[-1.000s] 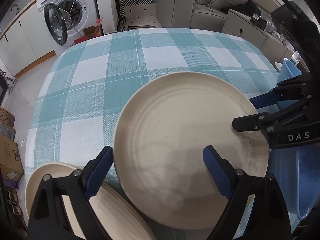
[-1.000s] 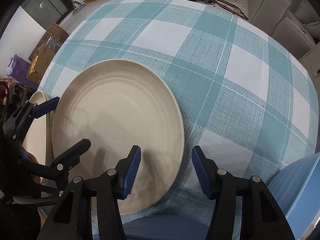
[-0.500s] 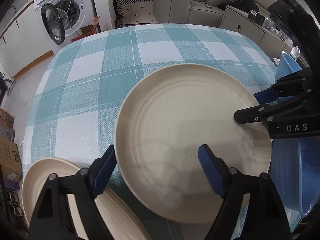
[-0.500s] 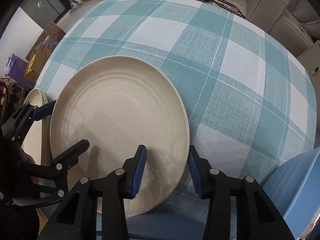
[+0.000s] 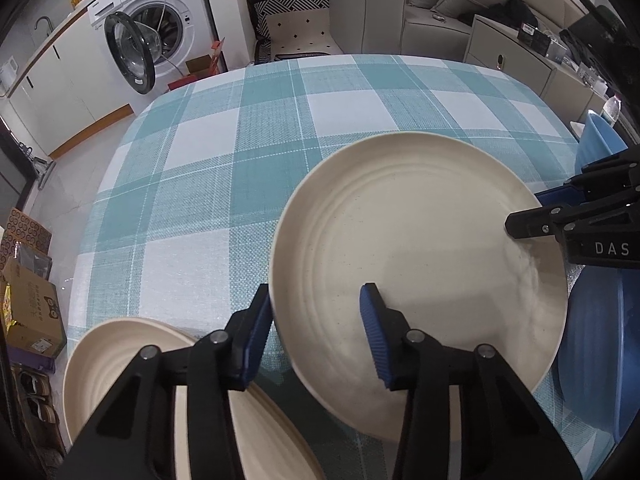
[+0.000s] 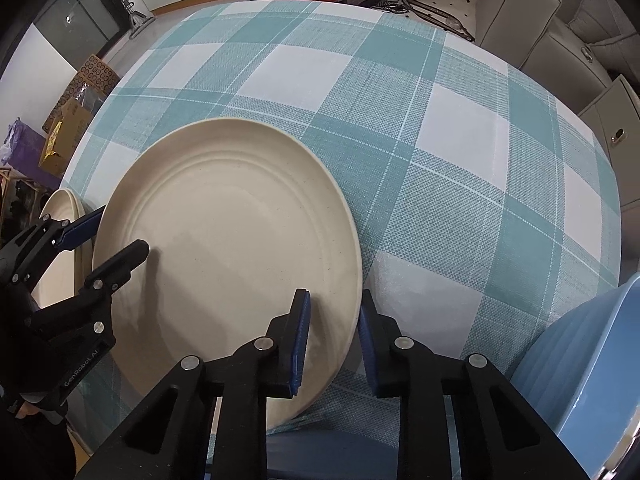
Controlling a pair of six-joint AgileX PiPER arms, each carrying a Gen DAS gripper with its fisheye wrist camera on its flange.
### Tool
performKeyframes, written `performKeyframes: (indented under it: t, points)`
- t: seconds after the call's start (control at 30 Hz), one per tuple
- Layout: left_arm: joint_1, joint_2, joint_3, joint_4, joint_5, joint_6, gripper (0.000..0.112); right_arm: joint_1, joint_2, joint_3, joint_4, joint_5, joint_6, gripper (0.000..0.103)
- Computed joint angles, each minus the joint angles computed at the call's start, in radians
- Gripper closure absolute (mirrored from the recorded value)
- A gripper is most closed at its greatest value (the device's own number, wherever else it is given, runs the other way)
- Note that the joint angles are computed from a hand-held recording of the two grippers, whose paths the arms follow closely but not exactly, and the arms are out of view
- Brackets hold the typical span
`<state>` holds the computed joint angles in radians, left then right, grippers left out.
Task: Organize plates and bowls
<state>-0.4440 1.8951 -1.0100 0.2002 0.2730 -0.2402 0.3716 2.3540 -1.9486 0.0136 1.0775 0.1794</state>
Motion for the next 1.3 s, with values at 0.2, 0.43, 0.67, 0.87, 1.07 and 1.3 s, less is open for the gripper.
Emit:
performKeyframes:
  t: [0.2,0.43,0.67,0.87,1.07,1.3]
  points:
    - [0.003,-0.020,0.012,0.018,-0.020,-0.028,0.071,0.001,-0.019,0.010,-0.013,-0.016,0.018,0.081]
    - [0.019,-0.059,0.030,0.042,-0.048,-0.073,0.071,0.004,-0.045,0.011,-0.025,-0.028,0.027,0.081]
    - [0.028,-0.109,0.054,0.157,-0.070,-0.199,0.071,0.009,-0.060,-0.014,-0.032,-0.032,0.039,0.081]
    - [0.033,-0.159,0.087,0.263,-0.095,-0.313,0.072,0.028,-0.088,-0.012,-0.053,-0.048,0.061,0.084]
    - [0.043,-0.205,0.121,0.332,-0.113,-0.385,0.072,0.032,-0.137,0.032,-0.042,-0.069,0.058,0.092]
    - [0.070,-0.283,0.178,0.327,-0.128,-0.377,0.072,0.056,-0.168,0.030,-0.039,-0.048,0.059,0.092]
